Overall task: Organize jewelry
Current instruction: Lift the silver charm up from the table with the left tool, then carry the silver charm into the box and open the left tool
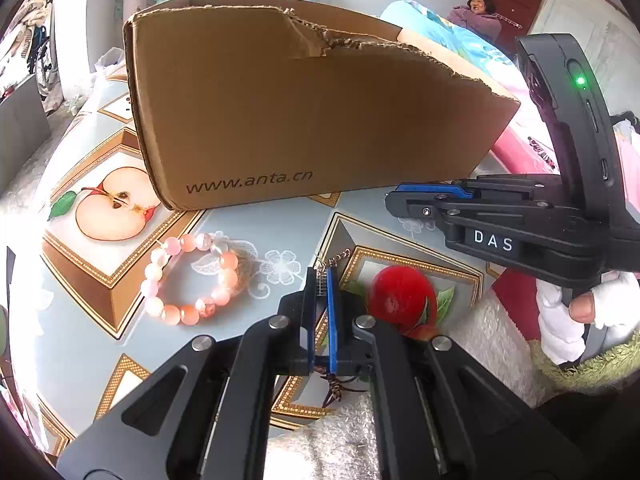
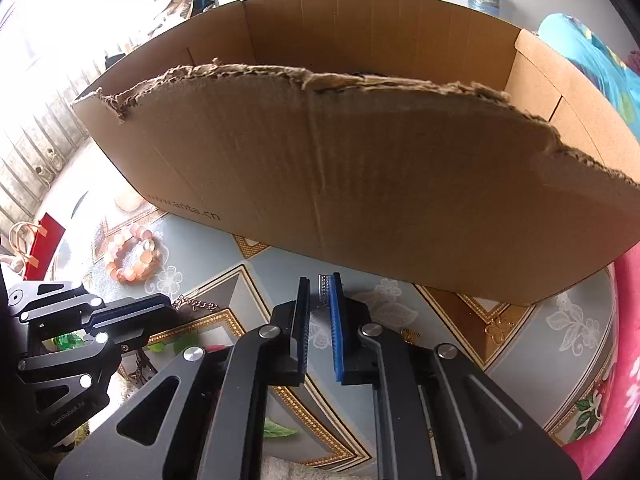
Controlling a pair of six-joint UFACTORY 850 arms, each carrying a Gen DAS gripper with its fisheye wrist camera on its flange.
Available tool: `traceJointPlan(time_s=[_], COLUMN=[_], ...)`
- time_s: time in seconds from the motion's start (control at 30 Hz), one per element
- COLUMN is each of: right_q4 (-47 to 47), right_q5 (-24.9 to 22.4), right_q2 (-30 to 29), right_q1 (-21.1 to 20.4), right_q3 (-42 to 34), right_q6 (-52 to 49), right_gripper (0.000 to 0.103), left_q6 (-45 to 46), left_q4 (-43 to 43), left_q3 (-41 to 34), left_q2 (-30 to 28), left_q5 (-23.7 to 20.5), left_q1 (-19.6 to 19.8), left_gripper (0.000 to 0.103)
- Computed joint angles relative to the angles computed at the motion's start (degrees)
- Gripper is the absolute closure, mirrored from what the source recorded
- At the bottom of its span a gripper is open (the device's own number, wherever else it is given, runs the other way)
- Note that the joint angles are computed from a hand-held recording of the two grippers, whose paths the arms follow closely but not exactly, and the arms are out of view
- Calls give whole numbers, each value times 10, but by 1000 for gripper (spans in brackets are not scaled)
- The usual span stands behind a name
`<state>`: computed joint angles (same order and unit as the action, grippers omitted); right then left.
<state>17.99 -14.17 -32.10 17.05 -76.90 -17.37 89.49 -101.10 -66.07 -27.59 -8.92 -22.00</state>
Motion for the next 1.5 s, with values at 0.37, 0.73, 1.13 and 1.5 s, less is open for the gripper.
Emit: traceJointPlan(time_s=[0.37, 0.73, 1.13, 1.5], right_q4=[-42, -63, 174, 399], right_q5=[-40, -70, -107, -119], right_q2=[-23, -42, -27, 28], right_q1=[-9, 2, -27, -50], right_q3=[-45, -82, -52, 8], right_q6=[52, 46, -134, -333], right_gripper=[93, 80, 98, 98], left_q6=[65, 57, 86, 238], left_q4=[-61, -55, -98, -250], left_q3=[16, 12, 13, 39], left_q2=[8, 7, 8, 44], left_q5=[-16, -1, 9, -4], left_q1=[8, 2, -3, -3], left_gripper=[99, 99, 99, 99])
